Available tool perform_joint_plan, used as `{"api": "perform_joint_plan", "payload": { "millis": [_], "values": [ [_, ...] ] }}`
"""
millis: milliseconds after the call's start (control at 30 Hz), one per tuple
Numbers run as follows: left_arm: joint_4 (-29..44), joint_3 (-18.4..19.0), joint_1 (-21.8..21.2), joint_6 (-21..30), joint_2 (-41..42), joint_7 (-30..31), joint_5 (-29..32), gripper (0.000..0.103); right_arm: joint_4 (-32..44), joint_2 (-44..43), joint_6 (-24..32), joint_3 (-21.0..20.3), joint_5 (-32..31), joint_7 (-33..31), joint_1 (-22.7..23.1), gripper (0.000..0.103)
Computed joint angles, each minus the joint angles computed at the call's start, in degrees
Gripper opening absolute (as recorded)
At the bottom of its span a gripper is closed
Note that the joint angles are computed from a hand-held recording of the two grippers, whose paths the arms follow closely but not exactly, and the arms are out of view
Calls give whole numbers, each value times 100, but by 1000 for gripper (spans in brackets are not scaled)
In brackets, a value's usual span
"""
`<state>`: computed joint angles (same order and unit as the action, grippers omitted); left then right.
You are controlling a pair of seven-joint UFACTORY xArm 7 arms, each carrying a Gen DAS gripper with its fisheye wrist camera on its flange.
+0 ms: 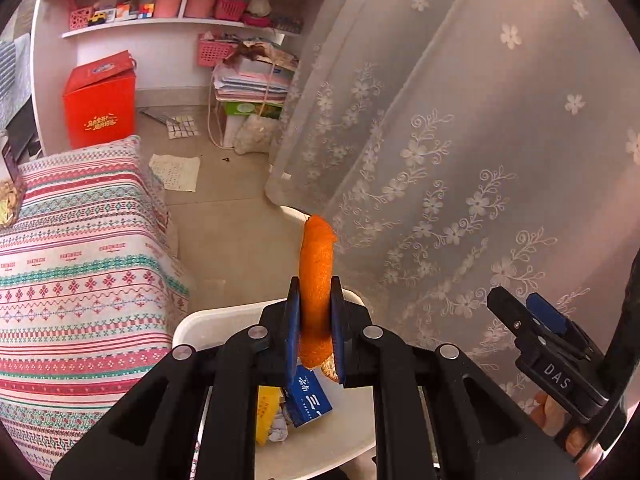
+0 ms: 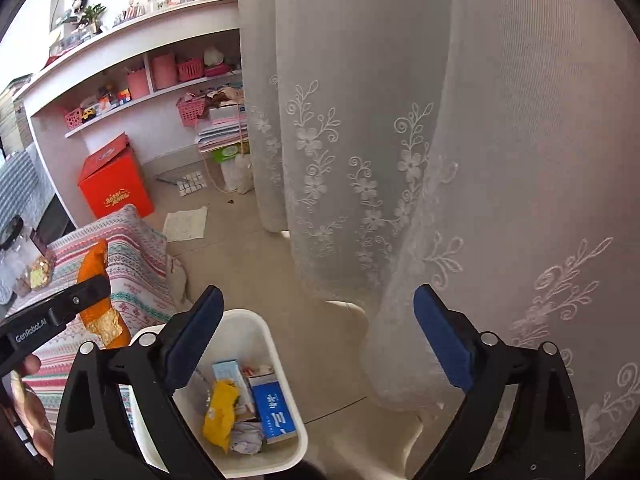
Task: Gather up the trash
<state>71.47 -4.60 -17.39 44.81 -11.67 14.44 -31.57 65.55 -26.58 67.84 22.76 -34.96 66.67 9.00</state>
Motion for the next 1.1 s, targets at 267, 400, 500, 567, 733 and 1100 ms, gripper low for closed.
{"api": "perform_joint_plan", "payload": {
  "millis": [267,400,500,567,733,1100],
  "values": [
    [222,-187,-136,115,308,219,180,17,-82,-63,60,-46,279,-103,77,96],
    [237,-186,-94,194,357,178,285,27,1,34,103,-20,301,-37,67,96],
    [166,-156,-39,213,267,185,359,50,138,166,125,30,249,-8,95,96],
    [48,-124,3,149,128,206,417,59,280,295,171,108,127,33,120,96],
    [-314,59,160,47,-397,208,618,72,677,652,296,251,-152,225,311,96],
    [-1596,700,959,-543,-2172,56,1509,93,1861,1917,507,1000,-1589,992,1372,96]
  ]
}}
